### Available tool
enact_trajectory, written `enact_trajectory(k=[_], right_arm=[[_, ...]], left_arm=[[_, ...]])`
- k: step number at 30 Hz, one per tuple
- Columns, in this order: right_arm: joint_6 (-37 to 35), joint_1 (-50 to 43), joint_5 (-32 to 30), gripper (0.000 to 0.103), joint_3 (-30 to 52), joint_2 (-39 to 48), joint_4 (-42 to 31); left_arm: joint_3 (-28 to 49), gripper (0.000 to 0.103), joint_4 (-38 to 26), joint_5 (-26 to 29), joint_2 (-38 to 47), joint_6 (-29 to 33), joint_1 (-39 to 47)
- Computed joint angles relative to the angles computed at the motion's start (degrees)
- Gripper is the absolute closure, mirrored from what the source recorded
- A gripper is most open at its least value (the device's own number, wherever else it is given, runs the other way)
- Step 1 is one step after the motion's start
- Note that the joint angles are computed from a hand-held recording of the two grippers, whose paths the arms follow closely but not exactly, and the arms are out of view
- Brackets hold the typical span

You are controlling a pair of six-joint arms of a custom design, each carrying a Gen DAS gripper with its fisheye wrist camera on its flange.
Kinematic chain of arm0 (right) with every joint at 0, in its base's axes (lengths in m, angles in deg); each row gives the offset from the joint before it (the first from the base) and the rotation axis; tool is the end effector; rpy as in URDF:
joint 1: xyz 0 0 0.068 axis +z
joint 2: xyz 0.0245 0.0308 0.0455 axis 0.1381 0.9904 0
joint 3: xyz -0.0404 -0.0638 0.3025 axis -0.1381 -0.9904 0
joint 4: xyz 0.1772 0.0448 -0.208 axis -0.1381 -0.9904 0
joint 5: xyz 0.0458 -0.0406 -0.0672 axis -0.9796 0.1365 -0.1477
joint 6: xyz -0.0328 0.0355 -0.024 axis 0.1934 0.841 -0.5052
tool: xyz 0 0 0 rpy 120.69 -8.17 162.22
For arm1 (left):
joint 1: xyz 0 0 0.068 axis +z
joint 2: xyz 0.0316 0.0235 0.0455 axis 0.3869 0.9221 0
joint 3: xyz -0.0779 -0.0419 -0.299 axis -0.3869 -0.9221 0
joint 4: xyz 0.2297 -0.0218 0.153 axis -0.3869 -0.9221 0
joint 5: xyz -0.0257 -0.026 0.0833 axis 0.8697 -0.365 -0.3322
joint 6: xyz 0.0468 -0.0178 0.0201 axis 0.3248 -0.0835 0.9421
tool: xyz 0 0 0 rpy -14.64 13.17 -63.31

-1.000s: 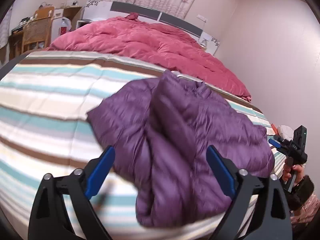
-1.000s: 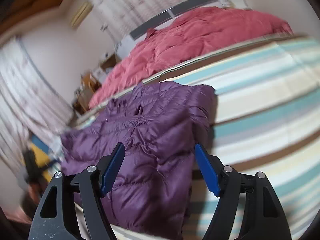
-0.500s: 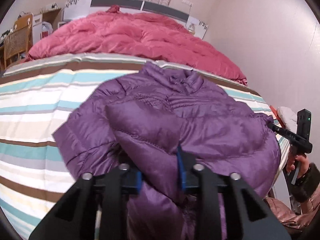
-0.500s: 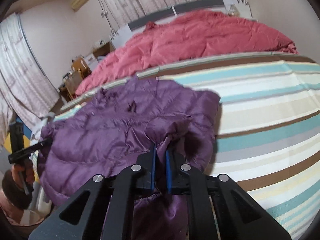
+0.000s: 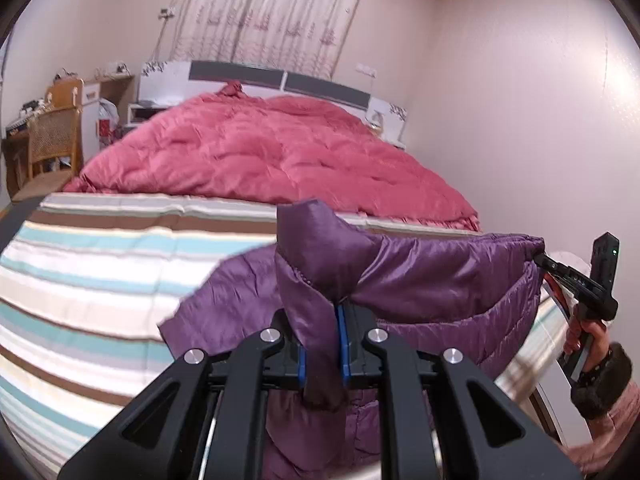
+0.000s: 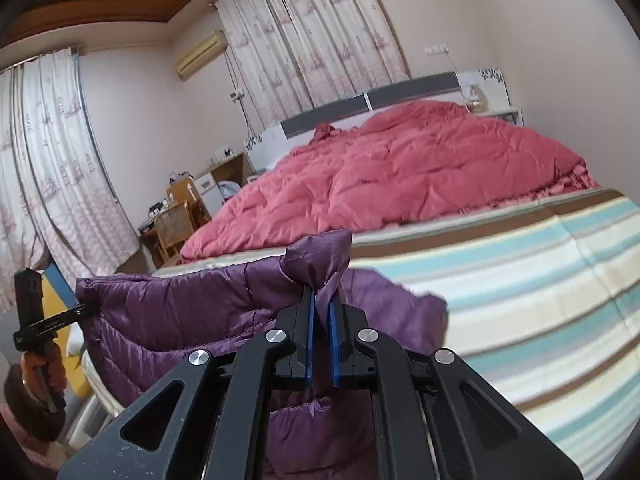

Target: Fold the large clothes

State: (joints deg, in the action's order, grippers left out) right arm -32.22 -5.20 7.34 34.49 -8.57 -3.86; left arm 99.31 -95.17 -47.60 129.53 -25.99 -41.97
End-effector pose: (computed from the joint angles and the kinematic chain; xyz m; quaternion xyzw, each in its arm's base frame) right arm 0.2798 -0.0364 0.3070 -0.1752 0.8226 0.3084 0.4443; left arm 0.0879 -0.1221 0.2890 -0.1332 0.8618 -0.0767 0.4834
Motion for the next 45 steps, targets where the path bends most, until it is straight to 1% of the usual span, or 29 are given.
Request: enact_trajectory(k=[1, 3, 4, 5, 8, 10, 12, 15, 21, 25, 28, 31, 34, 37, 39, 40, 41, 43, 44, 45], right_arm=[[1.66, 1.04, 0.72, 0.097, 1.0, 1.22, 1.17], [4.72, 3.52, 3.13, 0.097, 3.11, 3.88, 3.24], [6.29, 5.04, 4.68, 0.097, 4.67, 5.9, 4.14], [7.46, 6.57, 6.34, 0.097, 6.33, 8.07, 4.58], [9.54, 10.41, 11.39, 0.097, 10.02, 13.85, 5.56], [11.14, 12.41, 14.05, 0.097, 11.38, 17.06, 6.31], [12.61, 14.18, 16.76, 0.097, 13.06, 20.95, 6.95], [14.14, 16.59, 20.73, 0.097, 14.36, 25.7, 8.06], [14.41, 21.5, 30.02, 0.097, 17.72, 34.85, 9.4], [14.17, 23.17, 33.5, 0.097, 18.91, 38.89, 10.59], [13.8, 24.56, 37.1, 0.097, 20.2, 41.32, 10.77], [13.36, 25.56, 39.62, 0.096, 20.2, 42.16, 11.92], [13.1, 25.96, 40.98, 0.096, 19.73, 42.26, 13.11], [12.96, 26.1, 41.61, 0.096, 19.3, 42.11, 13.74], [13.02, 26.09, 41.58, 0.096, 19.37, 42.08, 13.66], [12.98, 26.14, 41.77, 0.096, 19.31, 42.02, 13.7], [12.83, 26.16, 41.9, 0.095, 19.36, 42.03, 13.74], [12.69, 26.34, 42.59, 0.095, 19.1, 41.84, 13.97], [12.47, 26.33, 42.85, 0.095, 19.1, 41.84, 13.98], [12.39, 26.44, 43.09, 0.093, 19.03, 41.69, 13.96]], left_arm=[[-0.09, 0.092, 1.73, 0.82, 0.01, 2.34, 2.13], [-0.41, 0.092, 6.75, 4.62, -0.3, 9.11, 9.5], [-0.94, 0.092, 10.33, 8.34, -0.18, 13.34, 14.95], [-1.24, 0.092, 12.11, 10.33, 0.28, 15.34, 17.91], [-2.56, 0.092, 19.12, 19.11, 3.91, 21.96, 29.31], [-3.76, 0.092, 23.39, 23.84, 6.9, 23.83, 34.99], [-5.01, 0.092, 27.71, 28.6, 10.86, 24.16, 40.54], [-6.0, 0.092, 32.48, 31.55, 17.25, 23.57, 44.74], [-5.18, 0.091, 38.46, 31.73, 30.59, 21.7, 48.2], [-5.76, 0.084, 42.81, 31.72, 36.86, 20.78, 49.61], [-6.64, 0.077, 46.08, 32.03, 39.38, 20.64, 50.32], [-6.72, 0.073, 48.75, 30.38, 42.66, 20.14, 49.63], [-6.48, 0.07, 49.85, 28.07, 44.38, 19.71, 48.49], [-6.66, 0.07, 50.03, 28.09, 44.38, 19.72, 48.55], [-6.65, 0.067, 49.53, 28.08, 44.03, 19.42, 48.49], [-6.49, 0.059, 48.56, 27.75, 43.66, 19.21, 48.45], [-5.54, 0.048, 45.65, 26.59, 43.23, 18.24, 47.91], [-4.55, 0.037, 40.45, 24.44, 40.47, 16.86, 46.33], [-5.06, 0.032, 39.83, 23.33, 38.32, 16.37, 45.41], [-5.59, 0.027, 38.64, 21.38, 35.42, 14.99, 43.72]])
